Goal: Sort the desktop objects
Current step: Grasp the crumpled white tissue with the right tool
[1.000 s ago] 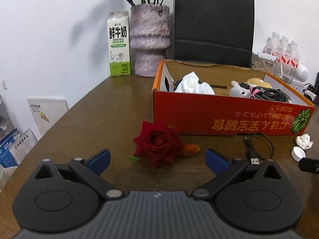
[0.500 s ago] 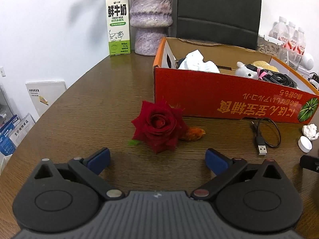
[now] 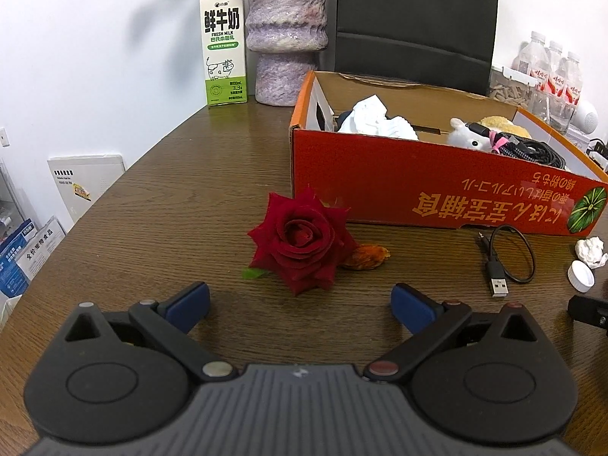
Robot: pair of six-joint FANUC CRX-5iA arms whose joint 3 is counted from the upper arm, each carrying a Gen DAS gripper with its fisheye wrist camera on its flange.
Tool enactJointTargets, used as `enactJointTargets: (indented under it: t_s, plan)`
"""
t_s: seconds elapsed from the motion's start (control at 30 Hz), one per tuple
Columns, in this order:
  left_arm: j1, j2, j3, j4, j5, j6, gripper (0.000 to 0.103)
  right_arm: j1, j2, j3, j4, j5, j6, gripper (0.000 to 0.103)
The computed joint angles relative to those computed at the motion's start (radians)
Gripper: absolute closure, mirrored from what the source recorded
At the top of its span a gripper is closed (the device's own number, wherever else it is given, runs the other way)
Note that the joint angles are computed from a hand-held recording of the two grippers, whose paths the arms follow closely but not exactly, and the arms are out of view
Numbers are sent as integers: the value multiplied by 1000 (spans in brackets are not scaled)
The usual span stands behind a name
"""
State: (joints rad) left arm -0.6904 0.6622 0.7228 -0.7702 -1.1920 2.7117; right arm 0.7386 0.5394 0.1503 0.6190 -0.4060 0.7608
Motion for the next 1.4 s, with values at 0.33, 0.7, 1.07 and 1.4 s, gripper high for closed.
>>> enactJointTargets:
  t_s: [0.33, 0.7, 1.07, 1.4]
  plan:
    - [-16, -26, -34, -99, 49, 113, 0, -45, -19, -82, 224, 93, -267, 0]
    - [-8, -12, -12, -128, 45, 132, 0, -108, 7, -94, 512, 117, -551, 11]
    - [-17, -21, -29, -140, 53, 136, 0, -76, 12, -35, 149, 138, -203, 89]
    - [-12, -28, -41, -135, 77, 138, 8, -75, -3, -79, 256, 176, -267, 89]
